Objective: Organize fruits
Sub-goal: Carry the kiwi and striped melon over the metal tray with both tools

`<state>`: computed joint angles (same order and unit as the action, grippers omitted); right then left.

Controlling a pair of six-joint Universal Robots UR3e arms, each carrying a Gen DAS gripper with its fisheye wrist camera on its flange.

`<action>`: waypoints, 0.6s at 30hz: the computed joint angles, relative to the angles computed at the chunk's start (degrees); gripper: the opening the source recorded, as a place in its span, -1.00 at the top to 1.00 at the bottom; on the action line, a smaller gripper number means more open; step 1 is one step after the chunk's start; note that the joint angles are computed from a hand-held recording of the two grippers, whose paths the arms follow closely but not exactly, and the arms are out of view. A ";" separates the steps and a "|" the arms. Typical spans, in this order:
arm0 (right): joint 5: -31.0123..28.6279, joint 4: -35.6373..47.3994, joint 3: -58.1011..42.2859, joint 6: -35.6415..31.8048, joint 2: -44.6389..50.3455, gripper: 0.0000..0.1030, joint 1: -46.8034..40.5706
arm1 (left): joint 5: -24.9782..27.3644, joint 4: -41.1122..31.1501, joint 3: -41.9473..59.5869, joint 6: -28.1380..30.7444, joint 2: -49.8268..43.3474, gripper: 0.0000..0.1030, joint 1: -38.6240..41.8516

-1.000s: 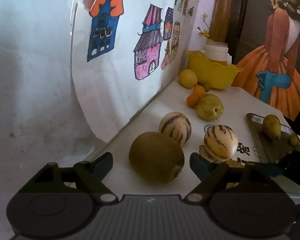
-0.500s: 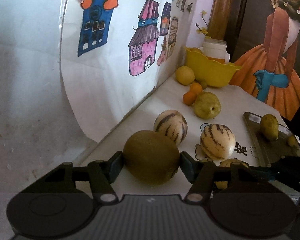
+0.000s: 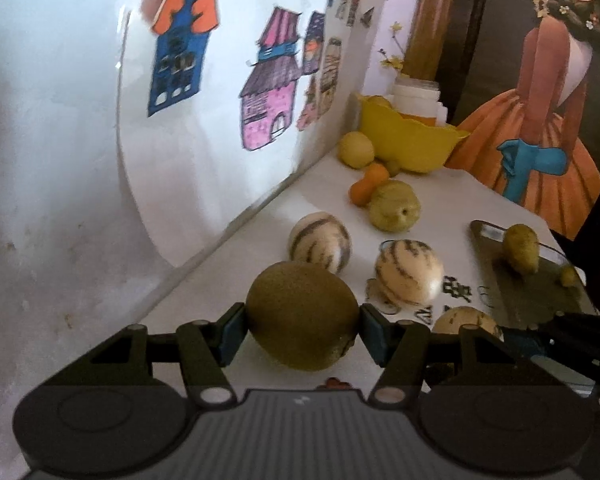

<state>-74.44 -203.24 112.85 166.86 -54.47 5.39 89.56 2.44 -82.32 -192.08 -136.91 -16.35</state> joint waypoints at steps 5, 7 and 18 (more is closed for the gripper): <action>1.51 -2.99 5.68 0.30 -4.21 0.11 -2.71 | 0.41 -1.40 1.42 -0.60 0.96 -0.25 -1.87; 1.66 -3.99 8.12 0.03 -6.23 0.11 -3.95 | 0.61 -2.14 2.53 -0.91 0.95 -0.25 -2.82; 4.87 -9.07 20.74 -2.92 -15.85 0.10 -15.98 | 1.94 -9.54 18.27 -3.36 -5.81 -0.25 -9.24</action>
